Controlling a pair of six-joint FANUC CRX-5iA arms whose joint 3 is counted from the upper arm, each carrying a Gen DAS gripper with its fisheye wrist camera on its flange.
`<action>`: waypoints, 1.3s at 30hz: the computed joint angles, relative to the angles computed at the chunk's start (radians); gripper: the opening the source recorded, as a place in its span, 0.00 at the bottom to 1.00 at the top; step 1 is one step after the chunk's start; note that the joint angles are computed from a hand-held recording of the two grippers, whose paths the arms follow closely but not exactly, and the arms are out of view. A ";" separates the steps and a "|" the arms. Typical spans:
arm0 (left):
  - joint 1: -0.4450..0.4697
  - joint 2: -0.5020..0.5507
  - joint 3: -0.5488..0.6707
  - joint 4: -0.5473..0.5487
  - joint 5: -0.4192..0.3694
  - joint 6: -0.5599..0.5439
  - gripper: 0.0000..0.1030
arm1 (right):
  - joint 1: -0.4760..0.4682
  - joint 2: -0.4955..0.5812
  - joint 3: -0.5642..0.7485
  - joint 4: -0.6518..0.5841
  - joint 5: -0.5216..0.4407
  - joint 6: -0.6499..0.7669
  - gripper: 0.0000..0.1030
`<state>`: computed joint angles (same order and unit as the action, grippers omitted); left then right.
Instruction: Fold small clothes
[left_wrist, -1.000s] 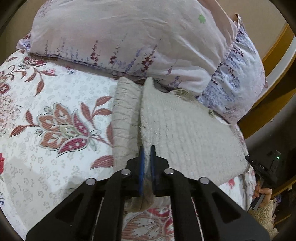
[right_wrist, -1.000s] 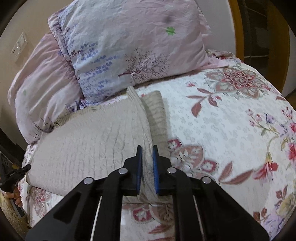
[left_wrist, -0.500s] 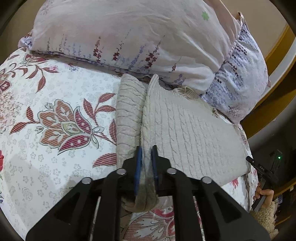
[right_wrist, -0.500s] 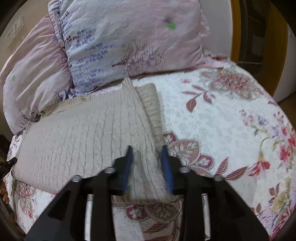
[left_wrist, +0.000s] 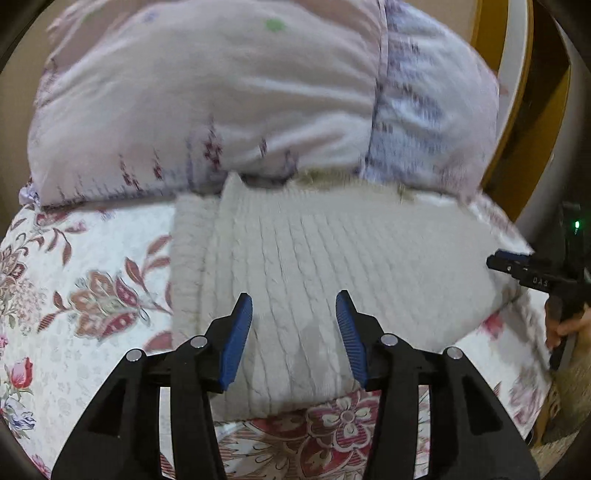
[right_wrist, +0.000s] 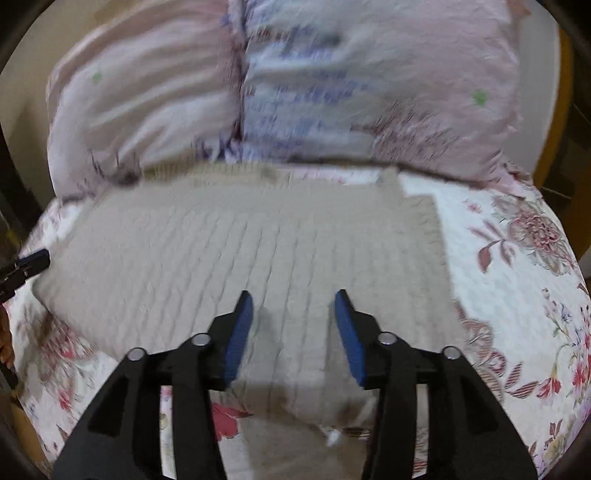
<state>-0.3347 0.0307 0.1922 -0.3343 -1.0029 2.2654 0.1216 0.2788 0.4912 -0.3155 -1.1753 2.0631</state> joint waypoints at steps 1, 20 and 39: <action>0.006 0.013 0.005 0.023 -0.018 -0.014 0.47 | 0.017 0.000 -0.018 0.038 0.004 -0.009 0.57; 0.248 -0.171 -0.262 0.302 0.230 0.184 0.67 | 0.081 0.024 0.052 -0.046 -0.018 -0.022 0.61; 0.317 -0.148 -0.372 0.544 0.368 0.116 0.67 | 0.170 0.031 -0.010 0.072 0.073 0.000 0.66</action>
